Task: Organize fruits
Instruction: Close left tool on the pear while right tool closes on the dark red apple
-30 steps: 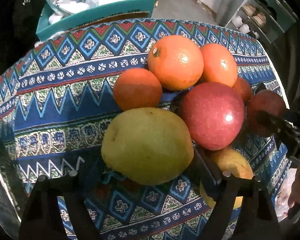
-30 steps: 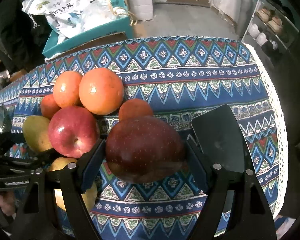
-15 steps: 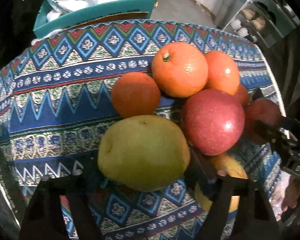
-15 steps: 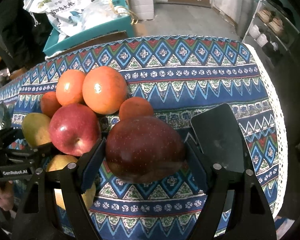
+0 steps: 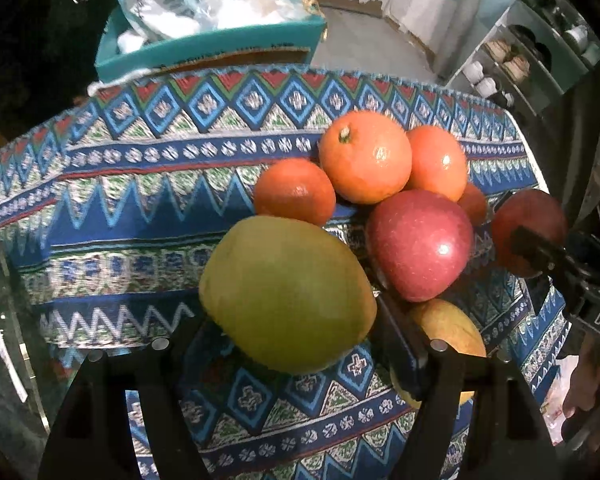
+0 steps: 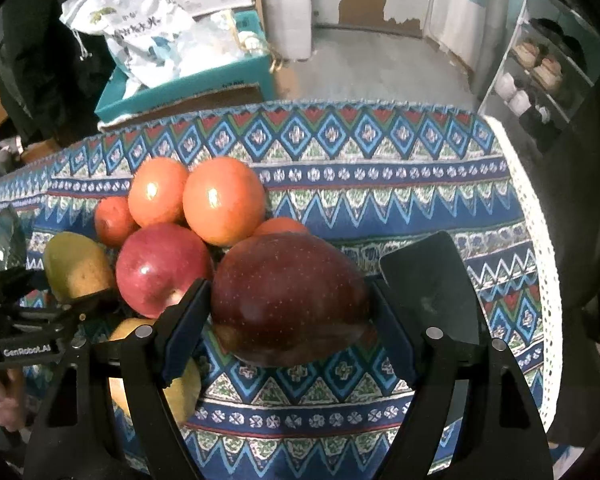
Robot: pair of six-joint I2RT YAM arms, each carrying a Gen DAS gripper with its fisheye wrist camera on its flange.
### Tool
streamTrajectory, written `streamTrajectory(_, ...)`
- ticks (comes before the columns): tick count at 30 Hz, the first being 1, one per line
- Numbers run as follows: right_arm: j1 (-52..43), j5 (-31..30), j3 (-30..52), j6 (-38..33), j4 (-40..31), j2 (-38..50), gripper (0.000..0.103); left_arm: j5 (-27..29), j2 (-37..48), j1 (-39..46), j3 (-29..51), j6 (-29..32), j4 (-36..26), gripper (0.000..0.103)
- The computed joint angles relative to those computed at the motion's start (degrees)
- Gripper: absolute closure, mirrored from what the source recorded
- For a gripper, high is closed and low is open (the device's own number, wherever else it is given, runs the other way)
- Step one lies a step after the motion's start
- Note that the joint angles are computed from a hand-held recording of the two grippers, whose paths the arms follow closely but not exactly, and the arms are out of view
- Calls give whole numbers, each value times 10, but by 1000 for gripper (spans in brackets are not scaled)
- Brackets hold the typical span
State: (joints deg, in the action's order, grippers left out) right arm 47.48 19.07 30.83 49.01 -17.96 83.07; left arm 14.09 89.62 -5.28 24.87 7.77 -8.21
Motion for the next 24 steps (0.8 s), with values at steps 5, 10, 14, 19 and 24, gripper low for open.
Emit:
streamTrajectory(5, 22, 32, 19, 10, -36, -26, 24, 8, -109, 30, -13, 24, -55, 34)
streamTrajectory(10, 48, 55, 43, 23, -74, -45, 24, 30, -154, 53, 19, 39, -125, 70)
streamTrajectory(14, 53, 46, 49, 32, -75, -36, 24, -7, -102, 30, 22, 42, -103, 53)
streamTrajectory(19, 56, 37, 46, 33, -70, -30, 24, 21, -26, 35, 16, 33, -68, 35)
streamTrajectory(24, 48, 35, 44, 32, -67, -36, 24, 16, 2, 8, 12, 19, -25, 30)
